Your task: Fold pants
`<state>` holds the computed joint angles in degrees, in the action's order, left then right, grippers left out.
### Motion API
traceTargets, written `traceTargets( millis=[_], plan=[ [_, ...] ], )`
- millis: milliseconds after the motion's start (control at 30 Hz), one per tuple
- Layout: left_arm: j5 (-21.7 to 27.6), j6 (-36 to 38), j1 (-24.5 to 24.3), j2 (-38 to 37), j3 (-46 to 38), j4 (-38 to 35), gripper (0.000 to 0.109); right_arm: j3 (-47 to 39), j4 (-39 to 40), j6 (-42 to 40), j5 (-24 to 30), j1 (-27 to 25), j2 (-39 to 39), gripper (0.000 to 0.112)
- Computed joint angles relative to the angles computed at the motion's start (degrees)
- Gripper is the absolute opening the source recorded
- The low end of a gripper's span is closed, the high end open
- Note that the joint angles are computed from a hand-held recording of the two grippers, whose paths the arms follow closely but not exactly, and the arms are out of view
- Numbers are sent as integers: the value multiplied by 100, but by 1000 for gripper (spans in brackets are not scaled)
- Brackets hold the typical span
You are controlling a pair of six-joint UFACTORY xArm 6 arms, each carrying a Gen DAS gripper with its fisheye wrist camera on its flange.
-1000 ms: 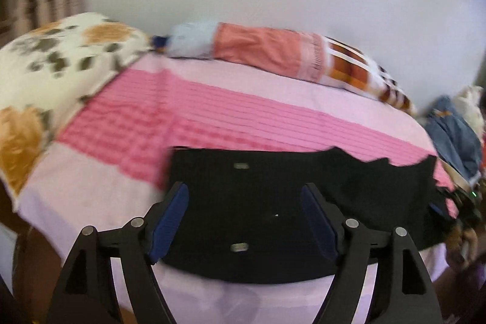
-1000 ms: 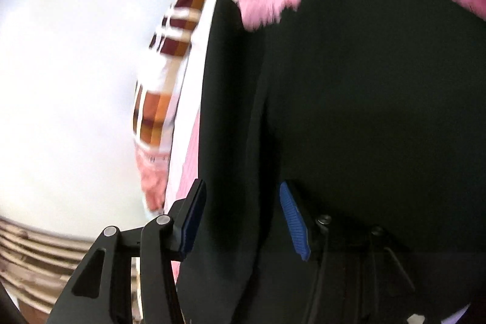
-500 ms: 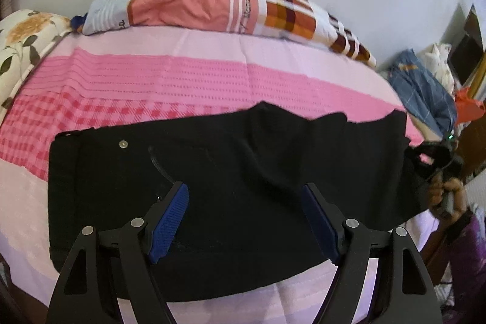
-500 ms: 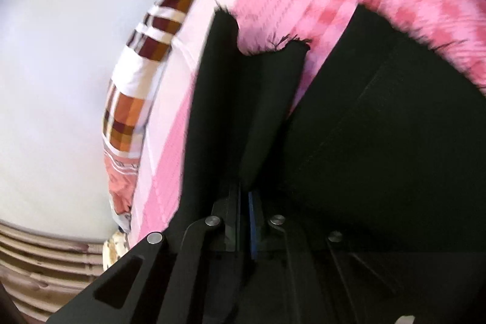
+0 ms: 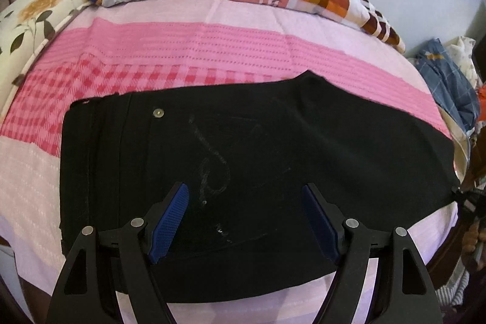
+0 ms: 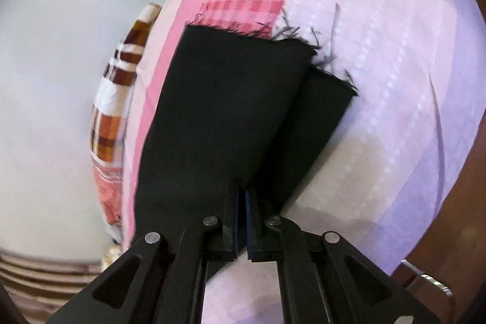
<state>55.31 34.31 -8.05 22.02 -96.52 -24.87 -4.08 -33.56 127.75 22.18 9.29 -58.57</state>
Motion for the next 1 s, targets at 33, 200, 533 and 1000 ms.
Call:
traceTargets(
  millis=[33, 200, 533, 1000],
  plan=[
    [-29, 9, -2, 0, 16, 17, 77, -59, 41, -149, 9, -37, 45, 3],
    [-288, 122, -13, -86, 207, 70, 77, -118, 15, -135, 391, 159, -269, 3],
    [-431, 244, 1, -168, 437, 251, 77, 625, -693, 1461, 2789, 1547, -2872, 5],
    [-209, 127, 35, -160, 351, 50, 77, 955, -328, 650, 437, -344, -2185, 43]
  ],
)
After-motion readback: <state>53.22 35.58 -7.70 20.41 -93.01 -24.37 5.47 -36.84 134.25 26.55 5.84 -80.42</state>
